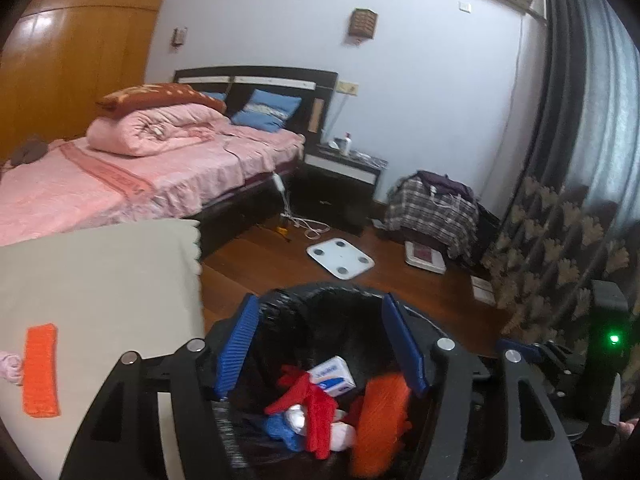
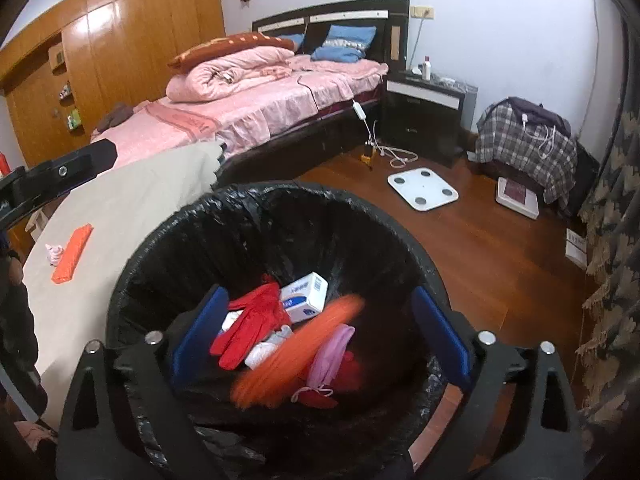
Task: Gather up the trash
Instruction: 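Open both tools over the bin to drop the sock and mesh pad, then move both tools back to the pink rolled cloth and small orange mesh pad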
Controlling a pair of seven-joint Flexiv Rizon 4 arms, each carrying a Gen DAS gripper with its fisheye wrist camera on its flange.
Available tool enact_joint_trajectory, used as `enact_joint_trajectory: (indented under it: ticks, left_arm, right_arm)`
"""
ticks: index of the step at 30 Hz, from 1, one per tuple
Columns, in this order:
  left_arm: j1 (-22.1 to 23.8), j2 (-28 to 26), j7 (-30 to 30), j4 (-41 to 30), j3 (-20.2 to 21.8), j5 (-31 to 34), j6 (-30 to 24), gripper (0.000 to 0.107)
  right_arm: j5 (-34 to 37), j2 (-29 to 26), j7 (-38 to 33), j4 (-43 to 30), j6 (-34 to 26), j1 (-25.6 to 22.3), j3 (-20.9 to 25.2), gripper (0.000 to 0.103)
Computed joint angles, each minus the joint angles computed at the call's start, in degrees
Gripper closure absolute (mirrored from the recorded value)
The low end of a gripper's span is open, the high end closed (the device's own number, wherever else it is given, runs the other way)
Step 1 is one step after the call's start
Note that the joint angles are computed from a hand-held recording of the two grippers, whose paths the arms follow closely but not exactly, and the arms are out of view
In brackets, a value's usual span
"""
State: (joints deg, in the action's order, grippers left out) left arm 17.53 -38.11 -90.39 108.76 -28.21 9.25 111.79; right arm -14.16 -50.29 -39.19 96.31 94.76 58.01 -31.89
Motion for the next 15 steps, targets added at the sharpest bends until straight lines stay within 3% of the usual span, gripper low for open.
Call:
enact_joint_trajectory:
  ticks: [8, 15]
  left_arm:
    - [-3.08, 6.33, -2.81, 6.01, 10.42, -1.9, 5.54, 0.028]
    - [-6.57, 10.33, -3.97, 11.67, 20.48, -5.24, 8.45, 0.021]
  right_arm:
    - [2.89, -0.36, -1.65, -1.54, 3.49, 3.22, -2.12, 0.007]
    - [2.26, -1.65, -3.42, -8.0, 1.83, 1.41, 1.81, 0.007]
